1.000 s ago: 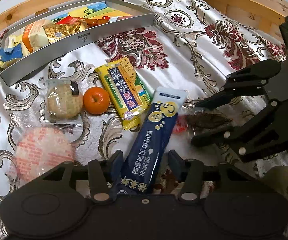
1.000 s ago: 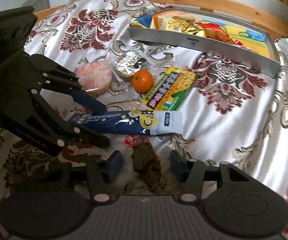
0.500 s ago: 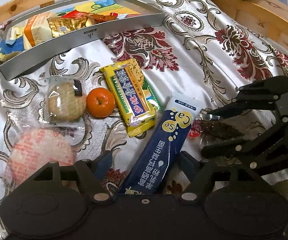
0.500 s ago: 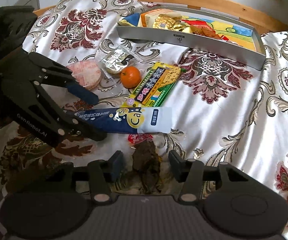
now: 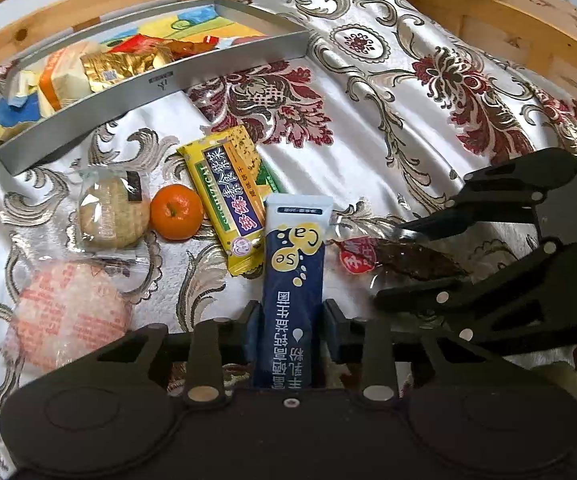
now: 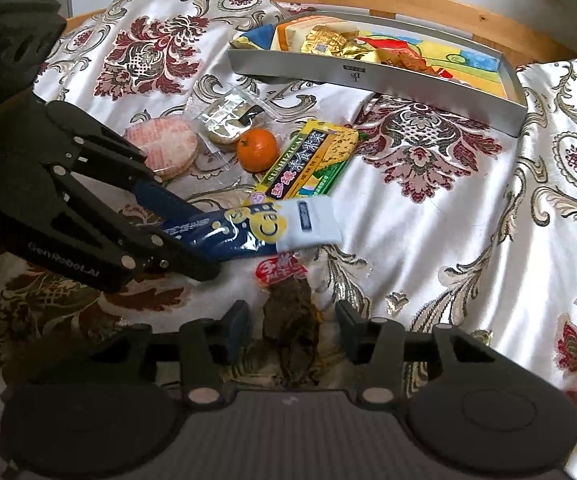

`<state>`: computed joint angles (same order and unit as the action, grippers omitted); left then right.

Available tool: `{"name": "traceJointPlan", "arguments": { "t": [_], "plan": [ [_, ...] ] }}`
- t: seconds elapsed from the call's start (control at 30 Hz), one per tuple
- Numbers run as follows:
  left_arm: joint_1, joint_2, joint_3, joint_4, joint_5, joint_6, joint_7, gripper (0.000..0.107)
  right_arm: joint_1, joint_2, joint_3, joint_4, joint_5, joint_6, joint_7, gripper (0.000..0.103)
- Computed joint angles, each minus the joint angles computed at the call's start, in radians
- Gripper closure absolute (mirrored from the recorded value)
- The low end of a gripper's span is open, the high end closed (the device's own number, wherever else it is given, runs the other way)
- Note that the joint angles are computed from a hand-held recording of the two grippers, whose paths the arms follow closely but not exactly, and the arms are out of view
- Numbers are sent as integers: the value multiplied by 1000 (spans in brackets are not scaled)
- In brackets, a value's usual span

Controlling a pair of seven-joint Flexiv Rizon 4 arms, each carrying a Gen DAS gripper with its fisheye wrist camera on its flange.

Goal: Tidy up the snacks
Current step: 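Carry the blue tube with left tool while right tool carries the jerky pack to the tray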

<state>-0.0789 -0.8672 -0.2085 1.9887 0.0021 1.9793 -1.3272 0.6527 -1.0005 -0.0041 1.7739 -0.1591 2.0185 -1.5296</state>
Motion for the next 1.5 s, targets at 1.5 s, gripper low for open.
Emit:
{"name": "traceJointPlan", "arguments": {
  "t": [1.5],
  "plan": [
    [-204, 29, 151, -51, -378, 329, -48, 74, 205, -14, -139, -87, 548, 276, -407, 52]
  ]
}}
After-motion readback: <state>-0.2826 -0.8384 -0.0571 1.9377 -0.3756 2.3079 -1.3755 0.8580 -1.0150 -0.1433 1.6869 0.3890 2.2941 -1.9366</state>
